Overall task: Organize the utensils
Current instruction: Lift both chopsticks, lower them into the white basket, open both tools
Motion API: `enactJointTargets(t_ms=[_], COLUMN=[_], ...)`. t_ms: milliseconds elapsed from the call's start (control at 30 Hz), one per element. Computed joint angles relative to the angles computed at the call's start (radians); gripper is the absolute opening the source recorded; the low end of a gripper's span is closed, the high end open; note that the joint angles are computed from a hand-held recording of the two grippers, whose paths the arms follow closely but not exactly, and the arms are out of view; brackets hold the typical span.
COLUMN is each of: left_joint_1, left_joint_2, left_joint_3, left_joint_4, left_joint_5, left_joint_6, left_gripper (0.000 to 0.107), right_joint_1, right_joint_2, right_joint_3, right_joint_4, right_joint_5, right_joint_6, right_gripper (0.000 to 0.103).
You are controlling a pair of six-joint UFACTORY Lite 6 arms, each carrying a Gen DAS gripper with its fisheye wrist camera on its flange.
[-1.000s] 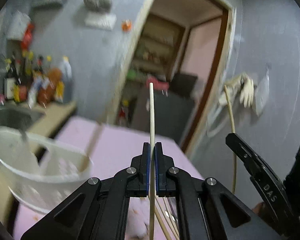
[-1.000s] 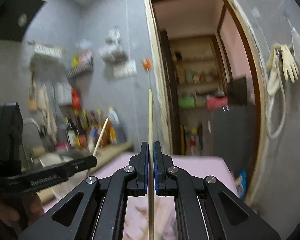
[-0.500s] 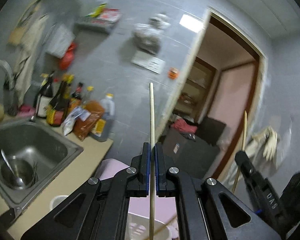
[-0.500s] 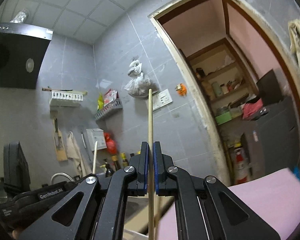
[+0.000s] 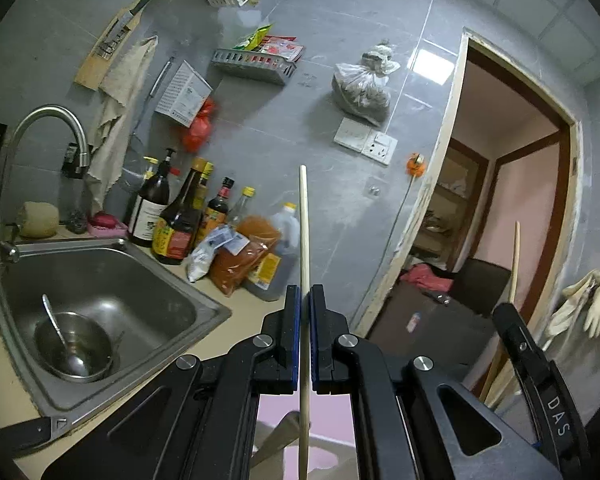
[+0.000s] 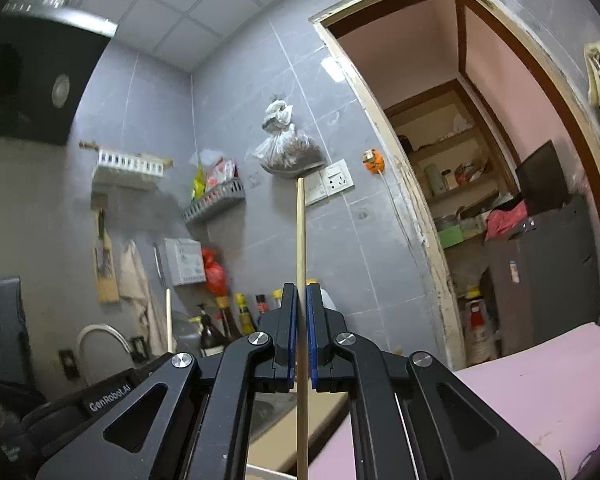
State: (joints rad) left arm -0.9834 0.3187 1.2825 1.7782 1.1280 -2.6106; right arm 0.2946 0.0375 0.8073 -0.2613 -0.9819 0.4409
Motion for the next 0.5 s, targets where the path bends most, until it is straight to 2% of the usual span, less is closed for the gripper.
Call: enactJointTargets(t_ms=[233, 500], left_joint_1=[-0.014, -0.032], left_joint_2=[0.083, 0.113], left_joint_3=[0.011, 0.007], left_joint_4=[-0.021, -0.04], left_joint_5=[0.048, 0.025], left_joint_6=[-0.004, 0.009], left_gripper=[0.003, 0.003], right_joint_1=[0.025, -0.008], right_joint_2=[0.063, 0.09], right_joint_3=[-0.012, -0.016], right_joint_4=[0.021, -0.06], right_joint_5=[-0.026, -0.001], right_joint_6=[-0.056, 0.0], right_gripper=[0.003, 0.003])
